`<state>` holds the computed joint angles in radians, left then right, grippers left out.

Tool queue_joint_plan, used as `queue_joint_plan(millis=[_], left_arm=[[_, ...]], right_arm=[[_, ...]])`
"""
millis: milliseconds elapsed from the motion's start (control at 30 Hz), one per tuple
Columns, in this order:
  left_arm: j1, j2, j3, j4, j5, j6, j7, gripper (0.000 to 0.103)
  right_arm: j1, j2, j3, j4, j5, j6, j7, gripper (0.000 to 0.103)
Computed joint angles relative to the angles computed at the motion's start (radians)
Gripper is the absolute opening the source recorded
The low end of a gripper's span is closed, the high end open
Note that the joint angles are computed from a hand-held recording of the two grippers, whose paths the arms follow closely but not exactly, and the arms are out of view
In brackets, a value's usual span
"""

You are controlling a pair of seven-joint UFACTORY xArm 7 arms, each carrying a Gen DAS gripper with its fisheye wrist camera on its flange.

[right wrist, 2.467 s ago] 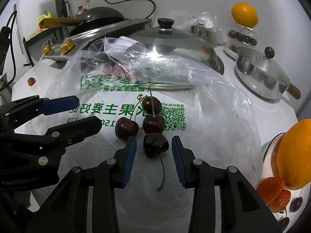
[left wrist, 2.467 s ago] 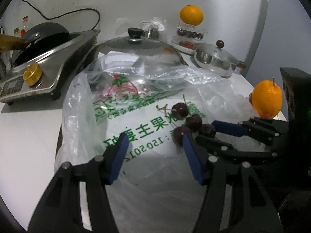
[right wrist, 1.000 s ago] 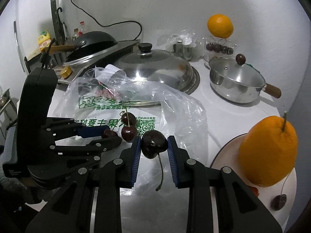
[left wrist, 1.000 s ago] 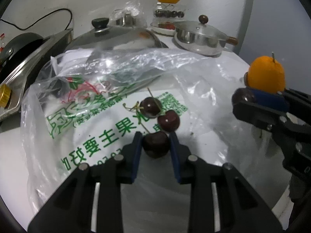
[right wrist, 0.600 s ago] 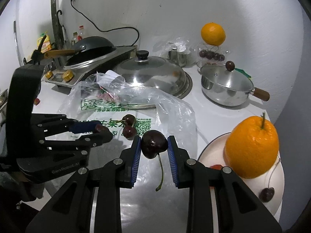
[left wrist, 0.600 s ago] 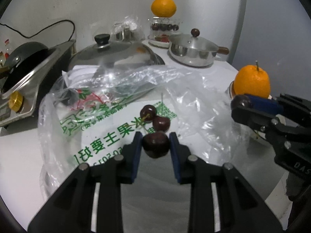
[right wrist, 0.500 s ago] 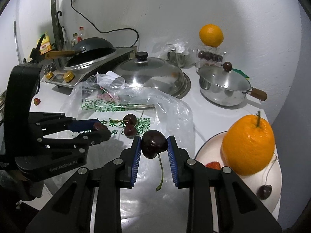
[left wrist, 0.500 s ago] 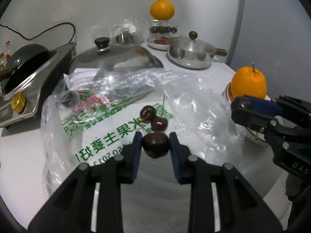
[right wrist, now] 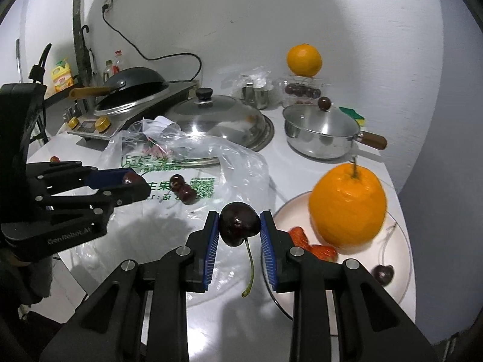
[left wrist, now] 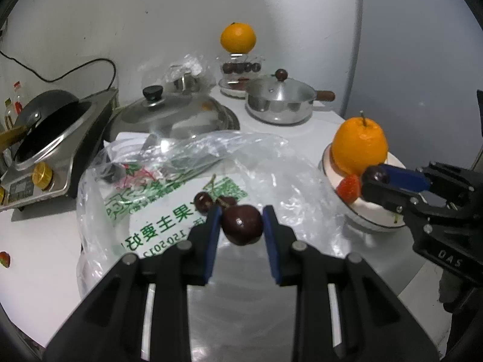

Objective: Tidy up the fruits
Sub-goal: 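Carry the cherries in both grippers over the white plate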

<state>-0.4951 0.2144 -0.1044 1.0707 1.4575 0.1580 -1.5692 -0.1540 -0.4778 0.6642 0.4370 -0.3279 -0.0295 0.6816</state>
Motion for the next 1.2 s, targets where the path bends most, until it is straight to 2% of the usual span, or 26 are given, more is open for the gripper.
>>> queue_joint_plan(millis=[233,567,900,1200], left_arm=[[-0.029,-0.006,-0.022,0.008,-0.016,0.030,0.016,0.029],[-0.093,0.032,-0.031,0.058,-0.066,0.053,0.071,0.029],[-0.180,0.106,-0.005,0.141,-0.165,0.063,0.174,0.029],[-0.244,0.163,0.042,0.201,-0.258,0.054,0.262,0.029]], right_arm=[[0.082,-0.081,-0.092,-0.077,0.028,0.009,-0.016,0.029],[0.159,-0.189,-0.213,-0.180,0.069,0.030,-0.068,0.029],[0.186,-0.264,-0.304,-0.262,0.109,0.033,-0.132,0.029],[0.184,-0.248,-0.365,-0.294,0.146,-0.009,-0.206,0.029]])
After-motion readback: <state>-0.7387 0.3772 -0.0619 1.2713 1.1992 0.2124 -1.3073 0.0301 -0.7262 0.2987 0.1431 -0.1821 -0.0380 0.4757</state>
